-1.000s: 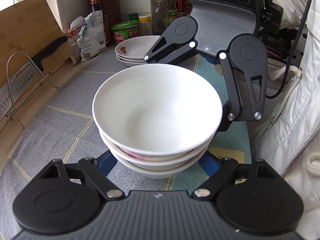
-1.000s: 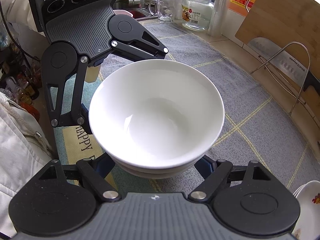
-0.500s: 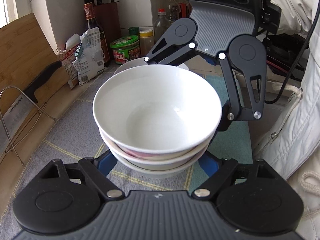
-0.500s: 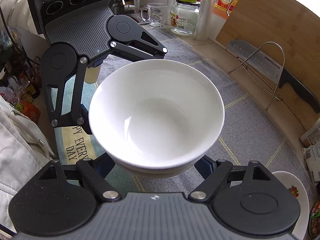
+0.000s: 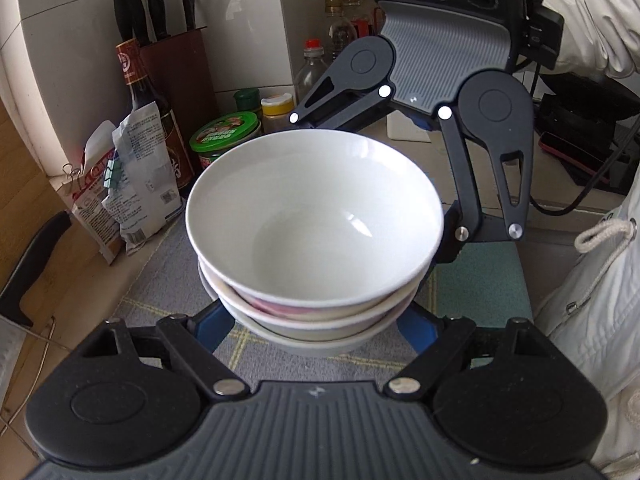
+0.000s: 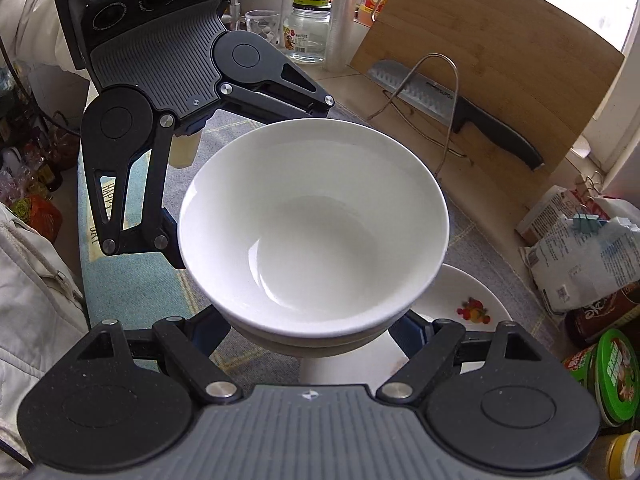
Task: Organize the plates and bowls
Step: 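Lift the bowl stack with both tools and carry it toward the plate stack, then lower the bowl stack onto the plates and open both tools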
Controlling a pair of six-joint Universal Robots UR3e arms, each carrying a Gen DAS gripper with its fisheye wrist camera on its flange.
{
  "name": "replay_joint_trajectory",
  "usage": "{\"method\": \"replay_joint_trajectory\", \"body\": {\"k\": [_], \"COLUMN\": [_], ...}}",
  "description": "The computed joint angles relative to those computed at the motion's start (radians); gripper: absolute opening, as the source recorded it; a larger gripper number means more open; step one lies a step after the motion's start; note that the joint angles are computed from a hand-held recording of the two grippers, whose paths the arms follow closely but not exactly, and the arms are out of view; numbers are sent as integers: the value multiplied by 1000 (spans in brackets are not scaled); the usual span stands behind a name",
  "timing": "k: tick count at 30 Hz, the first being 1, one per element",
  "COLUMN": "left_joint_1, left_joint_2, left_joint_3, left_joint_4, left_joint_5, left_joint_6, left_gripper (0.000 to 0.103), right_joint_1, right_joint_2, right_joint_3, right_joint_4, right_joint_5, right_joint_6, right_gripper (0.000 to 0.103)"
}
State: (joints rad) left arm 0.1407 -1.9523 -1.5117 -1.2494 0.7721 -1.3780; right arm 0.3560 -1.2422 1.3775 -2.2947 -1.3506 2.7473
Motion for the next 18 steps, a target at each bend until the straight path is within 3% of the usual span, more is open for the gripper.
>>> {"method": "replay_joint_trajectory", "body": {"k": [8, 18], "left_joint_1": [-120, -178], "left_joint_2": [-160, -277], "left_joint_3": [171, 302], "left_joint_4": [76, 88], "left_joint_5": [23, 56], "left_joint_6": [-121, -221], "left_gripper": [87, 87], "right_joint_1": [-116, -202], "right_joint_2": [-90, -115], "right_joint_3": [162, 240], "right_joint_4": [-49, -52], "right_joint_5": [30, 82], "right_joint_6": [-58, -100], "right_gripper": [88, 88]}}
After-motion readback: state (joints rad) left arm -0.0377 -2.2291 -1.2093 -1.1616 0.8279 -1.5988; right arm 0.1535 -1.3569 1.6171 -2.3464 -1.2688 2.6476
